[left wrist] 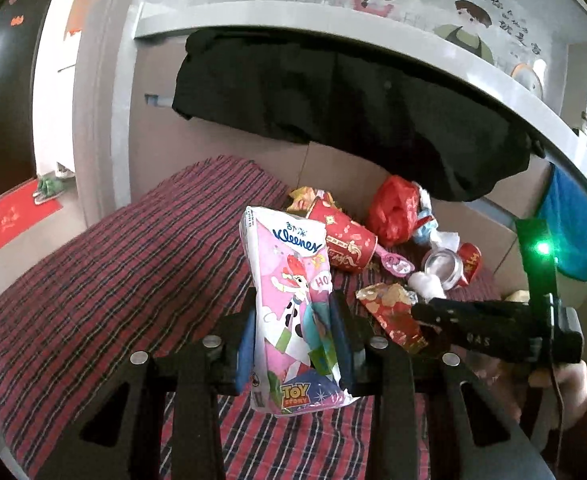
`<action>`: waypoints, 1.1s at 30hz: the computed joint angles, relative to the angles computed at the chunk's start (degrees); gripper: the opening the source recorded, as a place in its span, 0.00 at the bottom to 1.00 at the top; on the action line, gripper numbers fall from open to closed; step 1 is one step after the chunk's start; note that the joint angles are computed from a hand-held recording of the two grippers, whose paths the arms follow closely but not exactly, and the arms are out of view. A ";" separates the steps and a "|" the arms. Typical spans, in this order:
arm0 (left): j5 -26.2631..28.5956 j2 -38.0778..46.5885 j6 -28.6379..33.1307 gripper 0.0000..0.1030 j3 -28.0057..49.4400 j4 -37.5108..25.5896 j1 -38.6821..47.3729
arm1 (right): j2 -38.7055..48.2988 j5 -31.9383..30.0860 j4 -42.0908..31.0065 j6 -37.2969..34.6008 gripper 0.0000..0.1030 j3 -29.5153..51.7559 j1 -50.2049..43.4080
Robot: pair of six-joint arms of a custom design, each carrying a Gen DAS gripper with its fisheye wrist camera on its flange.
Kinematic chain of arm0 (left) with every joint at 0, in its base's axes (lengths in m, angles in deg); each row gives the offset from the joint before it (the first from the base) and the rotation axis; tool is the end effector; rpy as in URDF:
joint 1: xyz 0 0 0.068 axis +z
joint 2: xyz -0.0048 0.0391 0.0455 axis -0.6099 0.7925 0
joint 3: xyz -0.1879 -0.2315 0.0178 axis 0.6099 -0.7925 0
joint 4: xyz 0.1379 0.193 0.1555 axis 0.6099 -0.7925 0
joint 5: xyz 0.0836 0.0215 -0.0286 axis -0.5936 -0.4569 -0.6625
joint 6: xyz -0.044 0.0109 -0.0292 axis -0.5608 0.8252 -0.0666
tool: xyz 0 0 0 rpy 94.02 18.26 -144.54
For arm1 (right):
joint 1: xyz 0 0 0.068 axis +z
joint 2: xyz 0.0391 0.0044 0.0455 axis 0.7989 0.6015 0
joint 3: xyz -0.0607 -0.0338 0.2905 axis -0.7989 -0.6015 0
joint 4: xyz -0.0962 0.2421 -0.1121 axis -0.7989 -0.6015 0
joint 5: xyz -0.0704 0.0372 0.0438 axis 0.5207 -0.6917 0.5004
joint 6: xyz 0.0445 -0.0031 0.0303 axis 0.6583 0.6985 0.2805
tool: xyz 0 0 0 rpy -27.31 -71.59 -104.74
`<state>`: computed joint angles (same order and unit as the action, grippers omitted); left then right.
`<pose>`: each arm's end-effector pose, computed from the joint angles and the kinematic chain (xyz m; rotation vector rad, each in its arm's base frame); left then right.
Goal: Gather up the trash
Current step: 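Grasp the pink Kleenex pack with the left gripper while the right grasps the red snack bag, then carry the Kleenex pack and red snack bag over the bin with both grippers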
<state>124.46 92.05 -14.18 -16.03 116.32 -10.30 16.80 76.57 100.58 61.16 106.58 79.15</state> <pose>0.1909 0.0728 0.0732 0.0141 2.1193 -0.4115 0.2502 0.1188 0.0593 -0.2729 2.4240 0.1769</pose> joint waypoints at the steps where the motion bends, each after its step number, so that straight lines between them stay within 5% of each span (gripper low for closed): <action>1: 0.03 0.70 0.00 0.34 0.15 0.28 0.03 | 0.88 0.55 -0.55 0.33 0.28 0.73 -0.09; 7: -0.40 2.49 -0.30 0.34 0.15 2.38 -0.40 | 2.79 2.91 -0.85 -0.51 0.28 1.87 0.74; 9: -0.78 2.22 -0.30 0.34 -0.45 3.31 -0.80 | 2.85 1.92 0.12 -1.14 0.18 1.60 0.59; 15: -2.20 0.12 -0.83 0.34 -1.52 3.60 -2.74 | -0.11 2.08 4.24 -2.66 0.13 -1.96 1.58; 24: -4.19 -8.24 -2.38 0.34 -3.29 -0.93 -6.67 | -16.76 3.02 2.06 -3.43 0.12 -10.09 1.38; 33: -9.65 -30.06 -5.68 0.34 -6.33 -13.47 -15.65 | -42.64 9.31 -9.31 -6.23 0.12 -16.64 2.71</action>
